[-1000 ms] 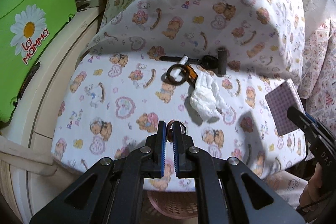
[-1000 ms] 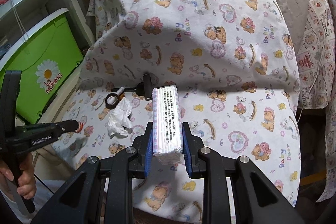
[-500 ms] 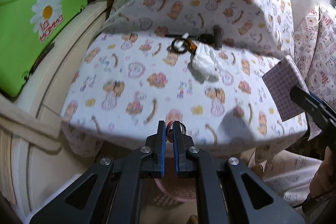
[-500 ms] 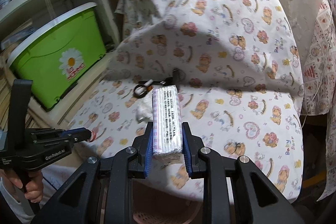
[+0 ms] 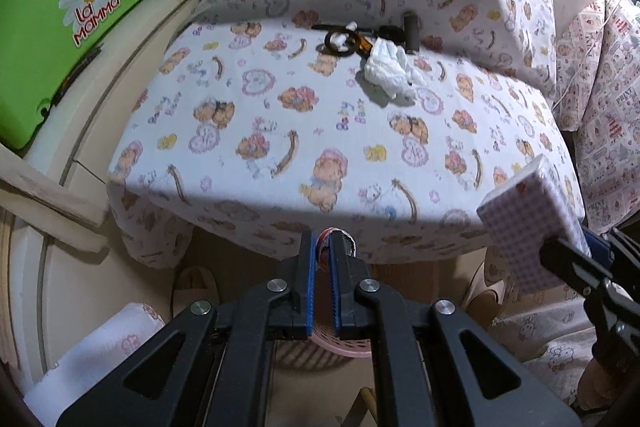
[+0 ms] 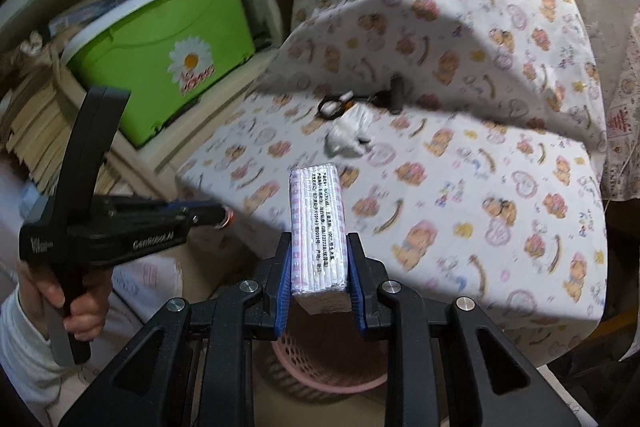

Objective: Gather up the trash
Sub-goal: 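Lower both tools into the pink basket and open them, releasing pack and trinket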

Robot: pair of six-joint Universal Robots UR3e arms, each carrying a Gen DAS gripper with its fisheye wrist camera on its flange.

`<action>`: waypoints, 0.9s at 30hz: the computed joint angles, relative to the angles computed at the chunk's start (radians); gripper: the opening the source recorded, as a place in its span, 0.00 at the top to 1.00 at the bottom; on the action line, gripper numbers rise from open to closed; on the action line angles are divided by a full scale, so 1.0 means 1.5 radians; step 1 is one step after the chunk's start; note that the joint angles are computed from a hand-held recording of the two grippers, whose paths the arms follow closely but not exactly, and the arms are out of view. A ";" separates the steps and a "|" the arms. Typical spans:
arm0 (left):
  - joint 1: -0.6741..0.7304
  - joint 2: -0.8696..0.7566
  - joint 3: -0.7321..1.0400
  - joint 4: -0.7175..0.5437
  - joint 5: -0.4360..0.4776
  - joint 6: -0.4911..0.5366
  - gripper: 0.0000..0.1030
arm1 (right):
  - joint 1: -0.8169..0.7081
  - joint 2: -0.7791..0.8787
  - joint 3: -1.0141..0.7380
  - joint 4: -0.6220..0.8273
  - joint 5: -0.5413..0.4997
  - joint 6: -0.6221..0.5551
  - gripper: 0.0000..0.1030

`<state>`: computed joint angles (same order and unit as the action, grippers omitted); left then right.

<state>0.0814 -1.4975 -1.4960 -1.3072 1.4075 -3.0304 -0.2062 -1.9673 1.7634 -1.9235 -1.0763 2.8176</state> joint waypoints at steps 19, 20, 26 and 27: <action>-0.019 -0.091 0.003 -0.078 -0.016 -0.022 0.94 | 0.107 0.091 0.023 0.079 -0.110 0.000 0.74; -0.025 -0.097 0.000 -0.072 -0.010 -0.026 0.94 | 0.106 0.104 0.025 0.083 -0.109 0.008 0.74; -0.070 -0.132 -0.027 0.009 0.049 -0.069 0.94 | 0.142 0.181 0.060 0.000 -0.187 0.078 0.74; -0.077 -0.134 -0.033 0.024 0.058 -0.072 0.94 | 0.152 0.194 0.069 -0.024 -0.203 0.093 0.74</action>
